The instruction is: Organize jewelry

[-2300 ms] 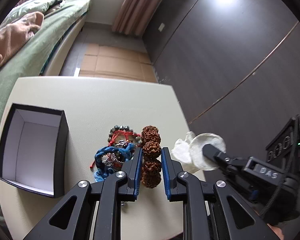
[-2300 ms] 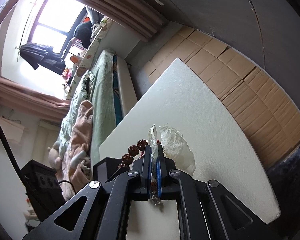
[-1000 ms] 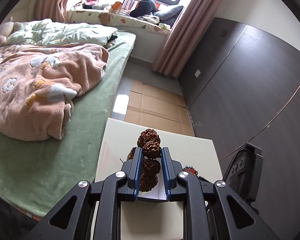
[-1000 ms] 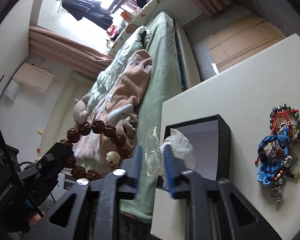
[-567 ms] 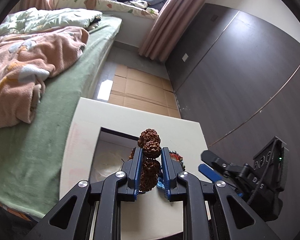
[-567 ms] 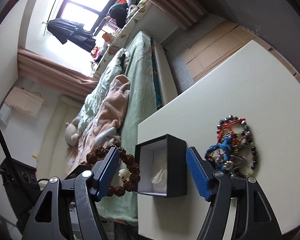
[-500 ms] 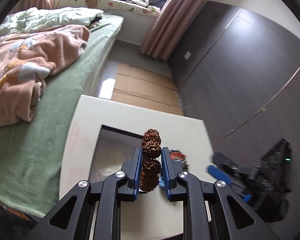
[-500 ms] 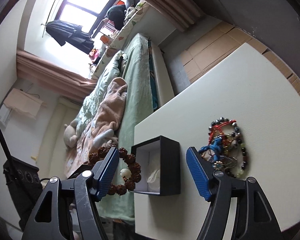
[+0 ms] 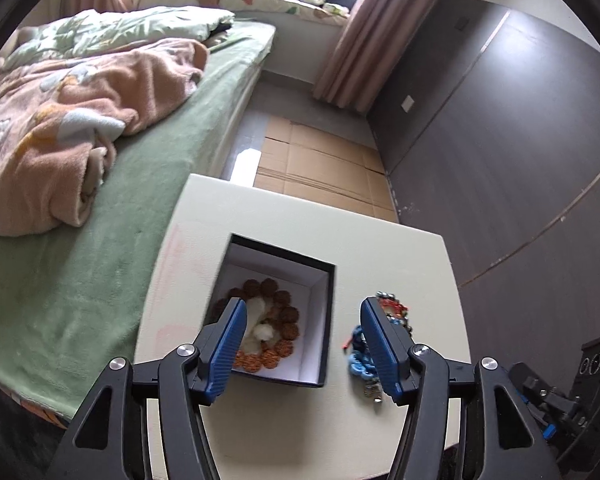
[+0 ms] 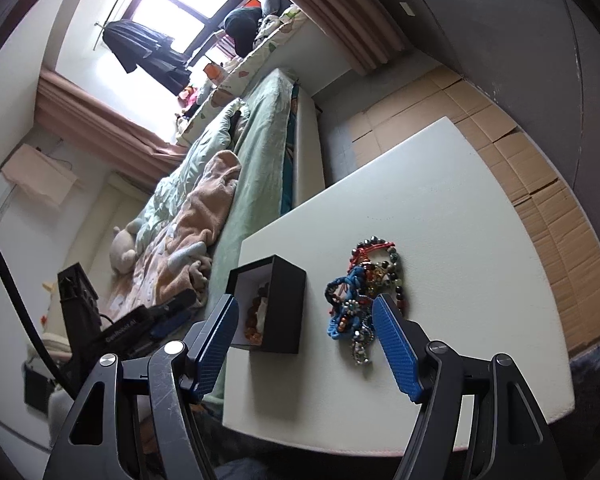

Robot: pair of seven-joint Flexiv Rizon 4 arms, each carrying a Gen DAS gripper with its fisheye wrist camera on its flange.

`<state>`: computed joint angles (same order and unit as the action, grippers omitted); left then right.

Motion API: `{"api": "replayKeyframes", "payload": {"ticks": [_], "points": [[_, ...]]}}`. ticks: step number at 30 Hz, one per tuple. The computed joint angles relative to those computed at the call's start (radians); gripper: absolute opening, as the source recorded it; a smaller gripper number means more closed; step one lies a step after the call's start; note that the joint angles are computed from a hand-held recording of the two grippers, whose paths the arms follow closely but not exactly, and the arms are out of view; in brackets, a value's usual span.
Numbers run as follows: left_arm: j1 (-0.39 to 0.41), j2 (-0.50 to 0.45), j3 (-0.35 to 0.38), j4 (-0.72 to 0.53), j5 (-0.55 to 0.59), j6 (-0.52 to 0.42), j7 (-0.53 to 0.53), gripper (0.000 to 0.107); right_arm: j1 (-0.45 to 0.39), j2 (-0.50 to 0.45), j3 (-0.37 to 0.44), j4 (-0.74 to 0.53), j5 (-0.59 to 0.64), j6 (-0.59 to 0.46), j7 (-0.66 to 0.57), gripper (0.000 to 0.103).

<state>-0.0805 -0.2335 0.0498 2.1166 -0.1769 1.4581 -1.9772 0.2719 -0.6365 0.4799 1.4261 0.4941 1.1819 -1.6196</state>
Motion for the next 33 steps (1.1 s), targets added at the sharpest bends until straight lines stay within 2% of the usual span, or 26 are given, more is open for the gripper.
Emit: {"api": "replayKeyframes", "payload": {"ticks": [6,11,17,23,24,25,26,28,33], "points": [[-0.018,-0.044,-0.039,-0.058,-0.010,-0.025,0.040,0.060,0.009,0.012,-0.049,0.035,-0.031,-0.021,0.063,0.070],[0.012,-0.103,-0.146,-0.081,-0.106,-0.009,0.152,0.060,0.011,0.005,-0.080,0.039,-0.052,-0.032,0.150,0.070],[-0.039,-0.180,-0.131,-0.140,-0.107,-0.032,0.179,0.060,0.011,0.000,-0.097,0.043,-0.094,-0.015,0.226,0.070],[-0.118,-0.250,-0.056,-0.209,-0.038,-0.073,0.149,0.059,0.014,-0.007,-0.104,0.040,-0.139,-0.021,0.273,0.070],[-0.142,-0.268,-0.029,-0.233,-0.014,-0.103,0.132,0.051,0.014,-0.009,-0.105,0.039,-0.144,-0.024,0.280,0.070],[-0.152,-0.280,-0.016,-0.252,0.003,-0.131,0.123,0.036,0.016,-0.010,-0.109,0.038,-0.152,-0.026,0.290,0.070],[-0.167,-0.293,0.003,-0.275,0.029,-0.166,0.113,0.030,0.022,-0.009,-0.119,0.038,-0.165,-0.029,0.304,0.070],[-0.194,-0.299,0.043,-0.296,0.078,-0.184,0.070,0.009,0.032,-0.010,-0.133,0.040,-0.189,-0.030,0.326,0.070],[-0.138,-0.250,0.002,-0.210,0.075,-0.038,0.056,0.009,0.037,-0.022,-0.136,0.027,-0.223,-0.036,0.350,0.070]]}}
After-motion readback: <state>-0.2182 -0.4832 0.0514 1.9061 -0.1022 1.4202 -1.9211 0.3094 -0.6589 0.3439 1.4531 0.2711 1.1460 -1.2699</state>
